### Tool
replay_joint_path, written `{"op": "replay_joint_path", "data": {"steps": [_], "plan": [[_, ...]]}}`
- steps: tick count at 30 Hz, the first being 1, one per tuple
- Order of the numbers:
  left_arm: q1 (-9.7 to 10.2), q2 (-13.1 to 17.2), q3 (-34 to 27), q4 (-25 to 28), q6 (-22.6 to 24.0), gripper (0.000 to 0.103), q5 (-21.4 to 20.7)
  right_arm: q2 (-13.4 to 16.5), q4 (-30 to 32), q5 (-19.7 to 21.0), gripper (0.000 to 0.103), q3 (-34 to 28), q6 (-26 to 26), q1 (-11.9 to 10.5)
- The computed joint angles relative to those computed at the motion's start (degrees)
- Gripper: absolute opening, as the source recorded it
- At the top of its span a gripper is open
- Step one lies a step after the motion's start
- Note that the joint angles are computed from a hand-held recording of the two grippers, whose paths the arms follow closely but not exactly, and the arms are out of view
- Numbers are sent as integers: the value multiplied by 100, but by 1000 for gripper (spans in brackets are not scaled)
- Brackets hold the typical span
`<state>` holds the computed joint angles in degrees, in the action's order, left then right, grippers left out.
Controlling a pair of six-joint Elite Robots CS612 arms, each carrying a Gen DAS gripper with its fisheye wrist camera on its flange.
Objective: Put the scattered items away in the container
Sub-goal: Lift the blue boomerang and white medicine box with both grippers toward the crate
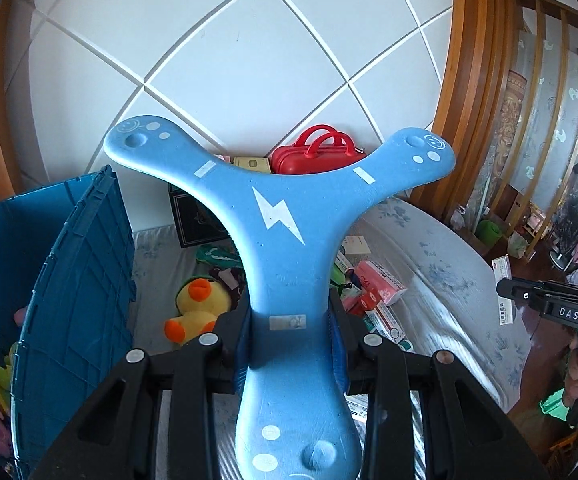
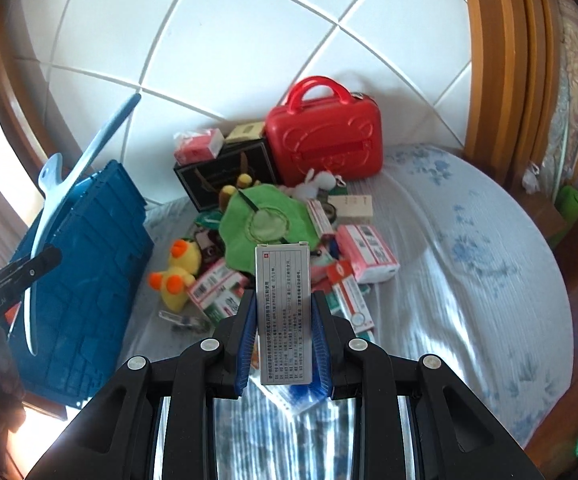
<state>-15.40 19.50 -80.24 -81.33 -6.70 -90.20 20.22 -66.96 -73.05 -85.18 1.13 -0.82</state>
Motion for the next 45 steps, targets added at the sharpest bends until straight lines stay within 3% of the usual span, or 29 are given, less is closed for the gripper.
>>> {"op": "replay_joint_path", "data": {"steps": [23, 45], "plan": [[515, 24, -484, -113, -116, 32, -16, -364, -673, 159, 26, 439, 37, 623], [1093, 29, -691, -203, -336, 32, -179, -546, -914, -40, 26, 749, -55, 1177]]}}
